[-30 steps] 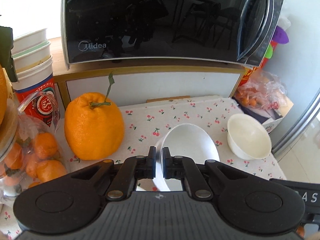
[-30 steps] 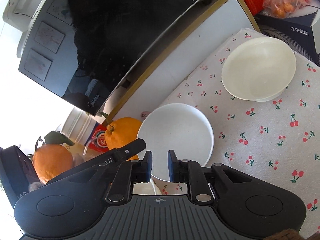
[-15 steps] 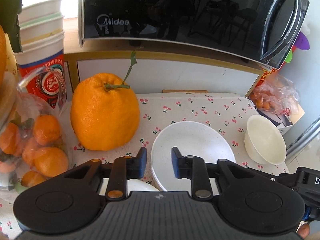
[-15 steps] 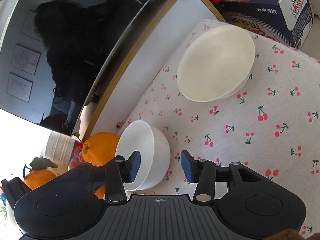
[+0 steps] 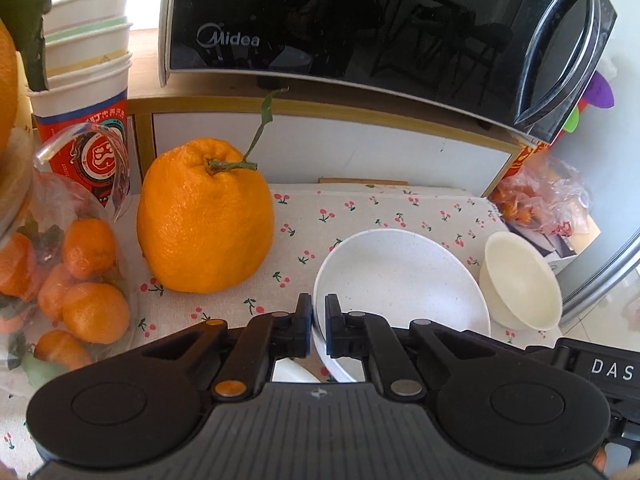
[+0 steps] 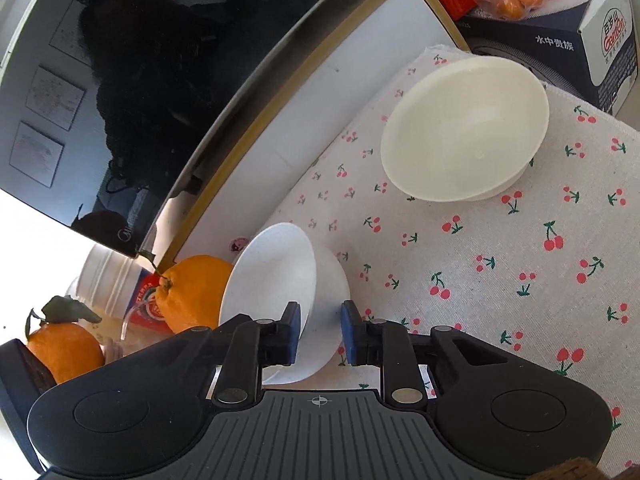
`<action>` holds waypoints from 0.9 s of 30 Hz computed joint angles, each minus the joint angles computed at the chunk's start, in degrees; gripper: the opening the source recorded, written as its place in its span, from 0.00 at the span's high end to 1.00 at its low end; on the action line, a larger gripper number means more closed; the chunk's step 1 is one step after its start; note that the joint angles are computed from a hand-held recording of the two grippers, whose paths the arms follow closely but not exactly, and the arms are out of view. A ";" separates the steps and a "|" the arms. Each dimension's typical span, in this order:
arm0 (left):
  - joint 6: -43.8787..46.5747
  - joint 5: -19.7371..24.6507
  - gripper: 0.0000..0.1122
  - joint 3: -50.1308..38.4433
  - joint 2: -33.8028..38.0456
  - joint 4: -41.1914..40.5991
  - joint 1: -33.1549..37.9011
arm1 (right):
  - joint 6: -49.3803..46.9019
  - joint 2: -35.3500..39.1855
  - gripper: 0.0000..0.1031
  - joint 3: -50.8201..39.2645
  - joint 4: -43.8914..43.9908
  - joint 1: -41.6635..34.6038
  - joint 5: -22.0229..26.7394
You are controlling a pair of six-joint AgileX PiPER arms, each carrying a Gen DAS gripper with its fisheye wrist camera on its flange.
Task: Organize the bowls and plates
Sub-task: 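Lift the white bowl and carry it toward the plate stack with both grippers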
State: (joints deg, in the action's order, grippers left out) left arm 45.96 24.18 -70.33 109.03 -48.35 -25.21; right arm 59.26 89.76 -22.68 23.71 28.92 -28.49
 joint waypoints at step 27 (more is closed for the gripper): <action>-2.21 4.43 0.94 27.97 -30.01 -0.71 12.07 | -75.46 -21.82 0.79 -4.27 72.72 27.09 5.91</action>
